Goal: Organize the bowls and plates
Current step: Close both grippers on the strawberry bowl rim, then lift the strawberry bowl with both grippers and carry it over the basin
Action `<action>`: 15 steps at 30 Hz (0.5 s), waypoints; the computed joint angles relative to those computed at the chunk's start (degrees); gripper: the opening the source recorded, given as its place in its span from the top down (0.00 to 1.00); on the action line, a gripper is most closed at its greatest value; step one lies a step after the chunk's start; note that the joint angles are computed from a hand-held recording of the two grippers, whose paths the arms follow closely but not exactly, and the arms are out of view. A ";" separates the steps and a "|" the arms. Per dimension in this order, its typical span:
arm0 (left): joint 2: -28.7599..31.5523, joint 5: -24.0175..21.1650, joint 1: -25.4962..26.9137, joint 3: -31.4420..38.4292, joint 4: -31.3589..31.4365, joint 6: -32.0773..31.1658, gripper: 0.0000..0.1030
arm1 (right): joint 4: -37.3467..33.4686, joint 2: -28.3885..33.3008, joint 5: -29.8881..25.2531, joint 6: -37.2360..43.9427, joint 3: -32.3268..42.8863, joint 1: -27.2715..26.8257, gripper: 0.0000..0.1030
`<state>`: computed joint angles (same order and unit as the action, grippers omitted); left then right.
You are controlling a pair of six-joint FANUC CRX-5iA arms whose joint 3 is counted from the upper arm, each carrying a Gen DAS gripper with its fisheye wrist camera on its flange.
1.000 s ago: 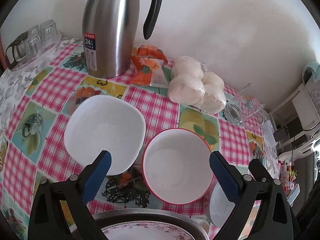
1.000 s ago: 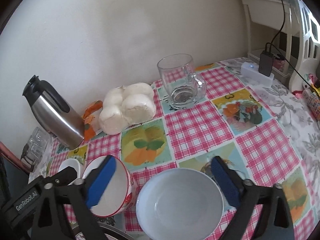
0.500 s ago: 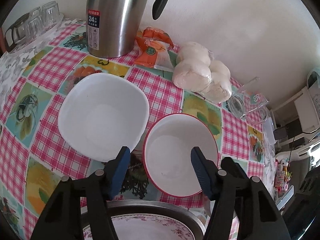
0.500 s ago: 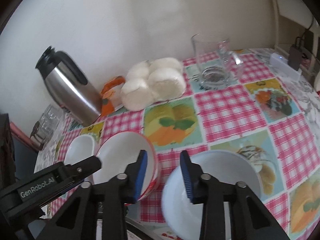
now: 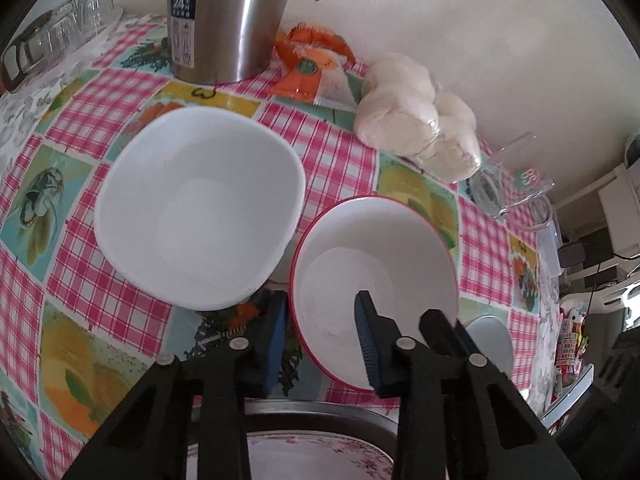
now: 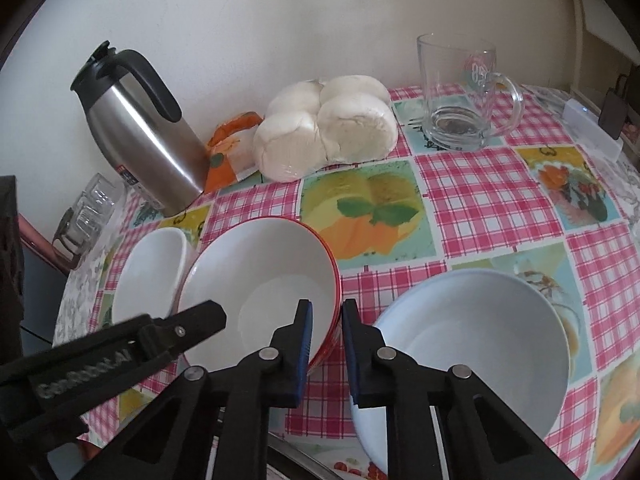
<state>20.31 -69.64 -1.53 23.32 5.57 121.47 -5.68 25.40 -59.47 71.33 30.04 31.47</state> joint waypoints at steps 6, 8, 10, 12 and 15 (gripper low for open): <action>0.53 0.15 0.58 -1.51 0.68 -0.14 0.76 | 0.68 0.21 -0.26 -0.08 0.13 0.16 0.86; 0.62 0.42 0.76 -1.98 0.76 -0.21 0.78 | 0.76 0.29 -0.47 0.19 0.31 0.19 0.86; 0.24 1.28 1.06 -2.87 1.29 -0.11 0.78 | 0.70 0.42 -1.11 0.18 0.71 0.20 0.86; 0.06 1.25 0.94 -2.73 0.46 0.60 0.82 | 0.39 0.42 -1.41 0.37 1.04 0.11 0.85; -0.44 1.82 1.40 -3.53 0.91 1.10 0.84 | -2.26 0.52 -1.50 1.51 1.51 -0.57 0.84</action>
